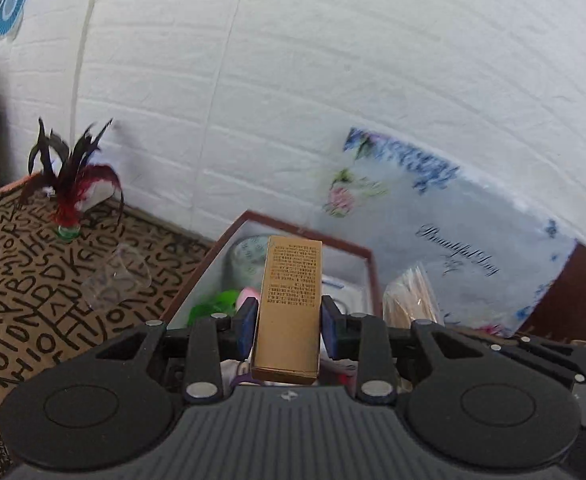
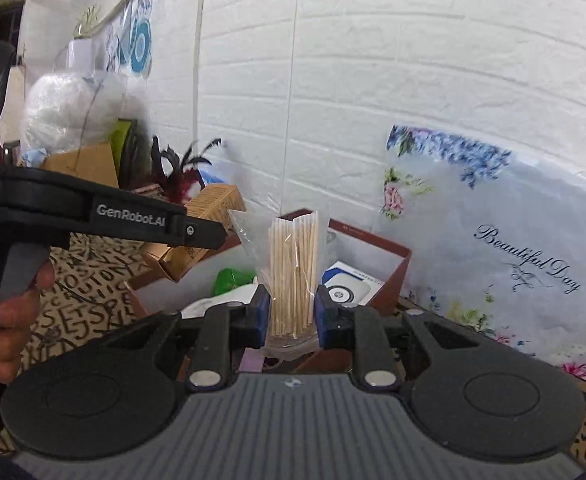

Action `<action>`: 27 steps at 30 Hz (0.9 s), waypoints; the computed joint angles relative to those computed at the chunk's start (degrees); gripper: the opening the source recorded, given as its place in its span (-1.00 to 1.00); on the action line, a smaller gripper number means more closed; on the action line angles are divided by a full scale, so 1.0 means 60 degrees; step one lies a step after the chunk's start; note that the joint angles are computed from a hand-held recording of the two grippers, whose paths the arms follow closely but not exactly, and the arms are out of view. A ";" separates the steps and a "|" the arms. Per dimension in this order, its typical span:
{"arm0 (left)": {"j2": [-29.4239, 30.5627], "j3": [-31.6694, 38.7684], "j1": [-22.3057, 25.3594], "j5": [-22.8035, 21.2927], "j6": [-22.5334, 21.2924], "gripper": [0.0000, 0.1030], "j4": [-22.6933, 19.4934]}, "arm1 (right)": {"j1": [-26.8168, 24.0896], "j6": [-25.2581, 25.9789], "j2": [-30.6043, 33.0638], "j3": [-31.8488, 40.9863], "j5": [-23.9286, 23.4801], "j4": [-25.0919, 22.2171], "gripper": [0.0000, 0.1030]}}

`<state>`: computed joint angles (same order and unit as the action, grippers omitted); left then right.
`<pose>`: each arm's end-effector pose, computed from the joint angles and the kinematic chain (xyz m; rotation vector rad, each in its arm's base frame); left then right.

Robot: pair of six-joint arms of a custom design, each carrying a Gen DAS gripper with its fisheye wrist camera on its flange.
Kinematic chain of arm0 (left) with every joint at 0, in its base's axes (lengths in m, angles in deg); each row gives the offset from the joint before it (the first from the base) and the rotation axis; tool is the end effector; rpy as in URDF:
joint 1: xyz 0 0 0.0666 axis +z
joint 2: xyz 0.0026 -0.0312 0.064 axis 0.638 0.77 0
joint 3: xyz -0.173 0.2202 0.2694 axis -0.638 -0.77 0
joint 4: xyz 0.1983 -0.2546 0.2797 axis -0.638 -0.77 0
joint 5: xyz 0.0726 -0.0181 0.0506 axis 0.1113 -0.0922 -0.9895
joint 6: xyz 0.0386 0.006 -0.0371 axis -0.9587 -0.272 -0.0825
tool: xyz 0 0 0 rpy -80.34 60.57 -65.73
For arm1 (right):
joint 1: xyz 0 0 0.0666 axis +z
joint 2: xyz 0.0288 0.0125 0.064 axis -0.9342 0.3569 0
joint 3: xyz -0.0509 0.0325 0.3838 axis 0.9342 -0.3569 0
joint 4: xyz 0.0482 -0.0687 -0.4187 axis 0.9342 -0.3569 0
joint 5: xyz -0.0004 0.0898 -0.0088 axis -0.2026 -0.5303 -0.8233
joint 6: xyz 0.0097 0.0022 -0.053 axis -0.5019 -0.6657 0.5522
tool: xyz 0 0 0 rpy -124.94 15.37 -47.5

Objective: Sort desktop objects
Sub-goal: 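Carry the gold box and toothpick bag with both tools over the brown box, then open both tools to drop the gold box and toothpick bag into the brown box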

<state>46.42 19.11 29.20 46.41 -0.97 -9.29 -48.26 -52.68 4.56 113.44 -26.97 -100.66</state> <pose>0.5249 -0.0915 0.5667 -0.2887 2.0431 -0.1841 0.5329 0.2112 0.5549 -0.6799 1.9191 0.3629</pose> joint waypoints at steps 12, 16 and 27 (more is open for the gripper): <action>0.0546 -0.0129 0.0489 0.0751 0.0034 0.31 -0.0003 | 0.0408 0.0746 0.1130 0.0428 0.0266 -0.0277 -0.30; 0.0254 -0.0436 0.0358 0.0480 0.0180 0.86 0.0357 | 0.0413 0.1142 0.0792 0.0019 0.0488 0.0256 0.22; -0.0044 -0.0297 -0.0215 0.0002 0.0012 0.94 -0.0689 | 0.0124 0.0365 0.0006 -0.0655 0.0521 0.0282 0.80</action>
<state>46.16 17.33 27.91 46.43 -0.90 -13.43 -47.52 -50.49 4.60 109.51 -23.84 -98.96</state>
